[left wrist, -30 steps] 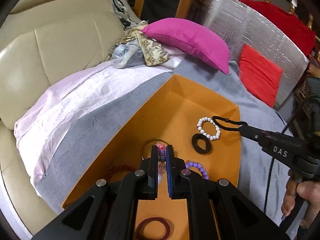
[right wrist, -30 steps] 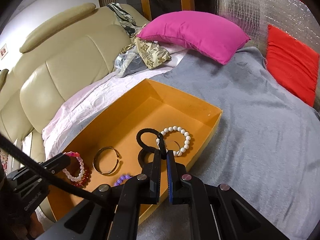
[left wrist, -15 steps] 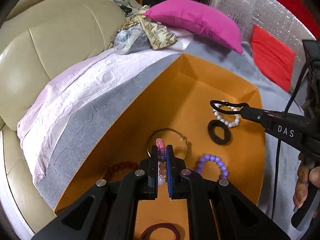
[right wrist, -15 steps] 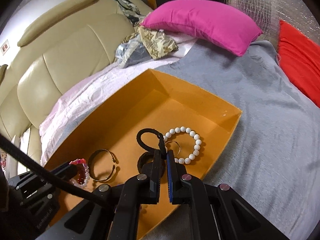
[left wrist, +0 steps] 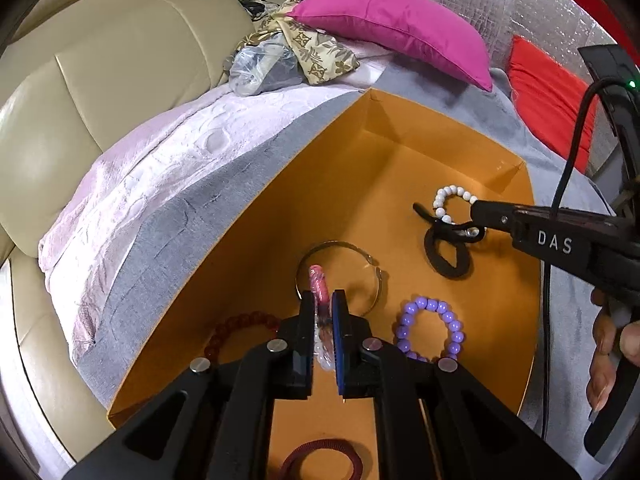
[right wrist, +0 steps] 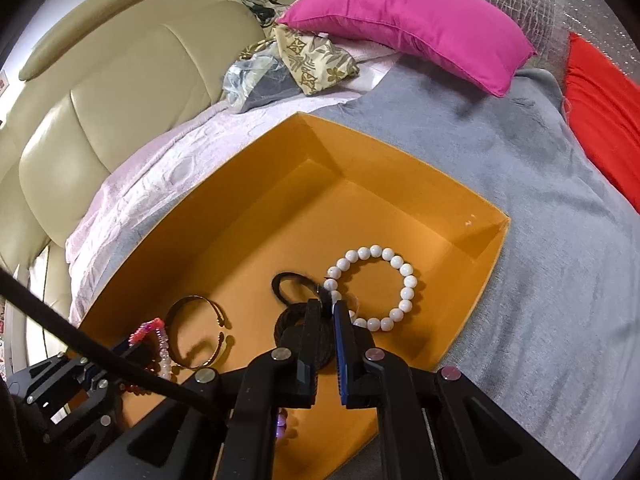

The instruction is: Organize jewelry

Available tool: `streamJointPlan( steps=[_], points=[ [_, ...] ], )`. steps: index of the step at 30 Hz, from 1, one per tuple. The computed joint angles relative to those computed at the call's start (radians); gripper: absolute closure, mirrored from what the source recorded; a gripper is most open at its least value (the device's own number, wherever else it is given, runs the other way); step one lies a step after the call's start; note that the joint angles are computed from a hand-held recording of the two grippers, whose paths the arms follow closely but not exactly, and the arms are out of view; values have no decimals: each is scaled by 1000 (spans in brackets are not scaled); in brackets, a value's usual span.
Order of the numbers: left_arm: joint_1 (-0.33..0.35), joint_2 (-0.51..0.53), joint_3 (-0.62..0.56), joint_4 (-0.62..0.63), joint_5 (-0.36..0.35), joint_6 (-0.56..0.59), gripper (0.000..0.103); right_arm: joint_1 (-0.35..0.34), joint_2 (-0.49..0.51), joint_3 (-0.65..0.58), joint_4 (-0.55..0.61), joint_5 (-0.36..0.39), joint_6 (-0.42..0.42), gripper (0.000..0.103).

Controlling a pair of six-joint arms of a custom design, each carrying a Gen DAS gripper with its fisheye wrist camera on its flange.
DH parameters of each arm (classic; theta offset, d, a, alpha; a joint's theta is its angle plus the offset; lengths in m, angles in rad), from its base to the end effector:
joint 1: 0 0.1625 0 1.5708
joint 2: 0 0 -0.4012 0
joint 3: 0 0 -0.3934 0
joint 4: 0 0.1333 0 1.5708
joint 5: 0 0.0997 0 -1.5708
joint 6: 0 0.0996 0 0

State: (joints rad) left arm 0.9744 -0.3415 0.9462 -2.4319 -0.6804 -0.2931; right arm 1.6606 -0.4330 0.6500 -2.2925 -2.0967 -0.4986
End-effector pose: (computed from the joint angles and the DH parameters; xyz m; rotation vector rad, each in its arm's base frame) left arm -0.2829 -0.7918 0.0379 0.2107 2.3294 -0.7509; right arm 0.1616 -0.8663 0.2190 0.5561 -2.4309 0.4922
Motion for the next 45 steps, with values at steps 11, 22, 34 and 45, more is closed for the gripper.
streamJointPlan(
  steps=[11,22,34,45],
  points=[
    [-22,-58,97,-69,79,-41,32,-1,-92,127,-126,22,2,17],
    [-103,-168,306,-157,196,-100,25,-1,-398,556,-384,106,-51,0],
    [-222,-263,514,-160,252,-215,21,-5,-719,1012,-530,148,-95,0],
    [-304,-322,643,-189,355,-299,12,16,-760,1109,-625,108,-105,0]
  ],
)
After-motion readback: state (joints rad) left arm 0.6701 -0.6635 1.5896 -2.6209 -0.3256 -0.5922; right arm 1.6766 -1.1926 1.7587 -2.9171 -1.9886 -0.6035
